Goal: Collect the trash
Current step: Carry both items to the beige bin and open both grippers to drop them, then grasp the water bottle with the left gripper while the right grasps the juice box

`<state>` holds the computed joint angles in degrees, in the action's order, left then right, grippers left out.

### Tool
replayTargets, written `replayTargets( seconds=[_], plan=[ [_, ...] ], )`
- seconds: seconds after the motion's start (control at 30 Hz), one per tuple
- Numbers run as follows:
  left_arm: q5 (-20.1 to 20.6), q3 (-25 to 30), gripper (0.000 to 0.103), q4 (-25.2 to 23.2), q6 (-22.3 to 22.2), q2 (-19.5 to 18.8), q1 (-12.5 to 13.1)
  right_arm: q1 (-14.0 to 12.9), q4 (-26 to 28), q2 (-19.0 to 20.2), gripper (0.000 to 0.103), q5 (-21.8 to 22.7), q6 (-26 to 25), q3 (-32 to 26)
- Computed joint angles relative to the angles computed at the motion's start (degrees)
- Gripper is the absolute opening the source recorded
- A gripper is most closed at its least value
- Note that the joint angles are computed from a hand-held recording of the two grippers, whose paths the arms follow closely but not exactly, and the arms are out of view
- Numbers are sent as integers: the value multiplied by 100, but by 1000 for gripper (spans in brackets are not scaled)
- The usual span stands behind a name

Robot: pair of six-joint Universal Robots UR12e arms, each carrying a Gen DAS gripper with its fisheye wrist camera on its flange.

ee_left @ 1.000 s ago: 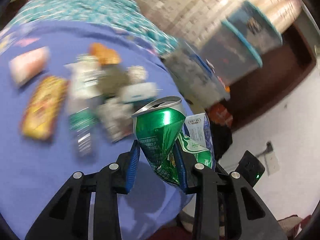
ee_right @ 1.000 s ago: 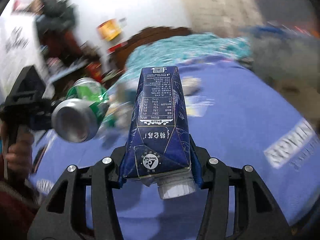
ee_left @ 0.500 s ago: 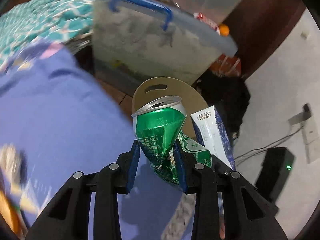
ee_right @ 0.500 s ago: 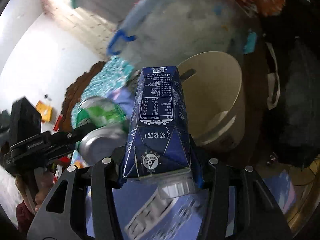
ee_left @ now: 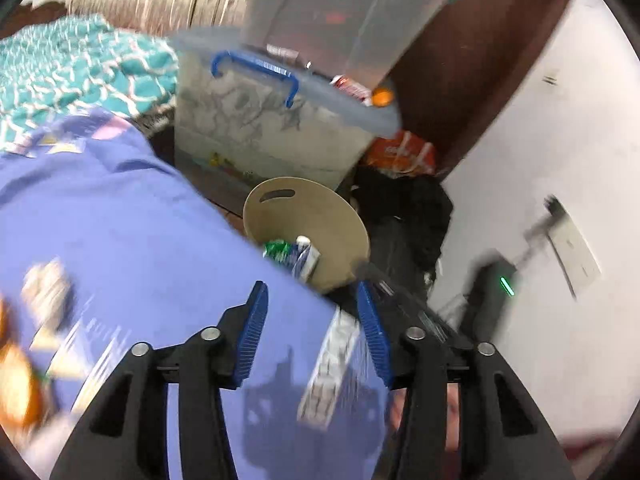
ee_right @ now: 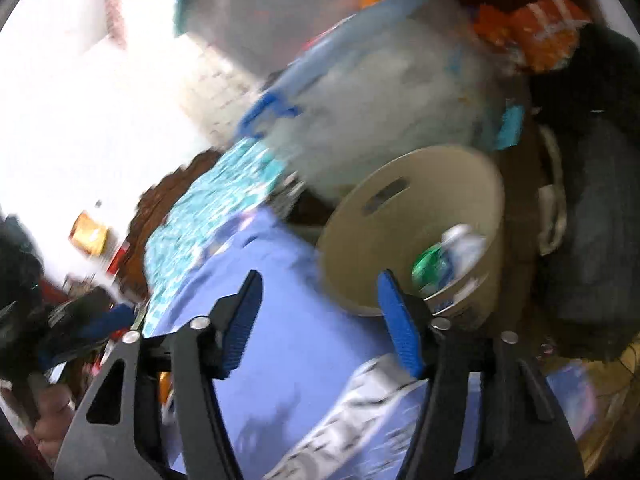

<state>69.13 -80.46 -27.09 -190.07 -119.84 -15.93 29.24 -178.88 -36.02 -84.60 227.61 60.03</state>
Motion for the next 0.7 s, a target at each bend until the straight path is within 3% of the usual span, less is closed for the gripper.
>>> replayTargets(
  seconds=[0.13,0.27,0.33,0.4,0.53,0.57,0.6,0.63,0.7],
  plan=[
    [415,-1458,49,778,-57,950,229,128,414,275,52,963,-477,-622],
    [929,-2552,49,1223,-826,1738,599,276,964,619,52,1808,-798,-1361],
    [1194,-3005,49,1391,-1328,2042,783,386,1309,806,52,1955,-1017,-1798],
    [1182,-3304,48,1544,-1707,2200,926,464,1554,960,52,2047,-1072,-2162],
    [1065,-3604,49,1684,-1946,2312,1042,572,2028,1279,54,2137,-1104,-2902],
    [1067,-3631,49,1683,-1938,2319,1043,588,2065,1328,57,2189,-1076,-3007],
    [1135,-3633,52,1640,-1924,2312,1028,617,2141,1388,67,2227,-1106,-3157],
    [1232,-3649,62,1592,-1920,2327,1012,661,2219,1425,72,2175,-1237,-3271],
    [1548,-3618,65,1425,-1900,2290,967,724,2339,1449,89,2072,-1564,-3385]
  ],
)
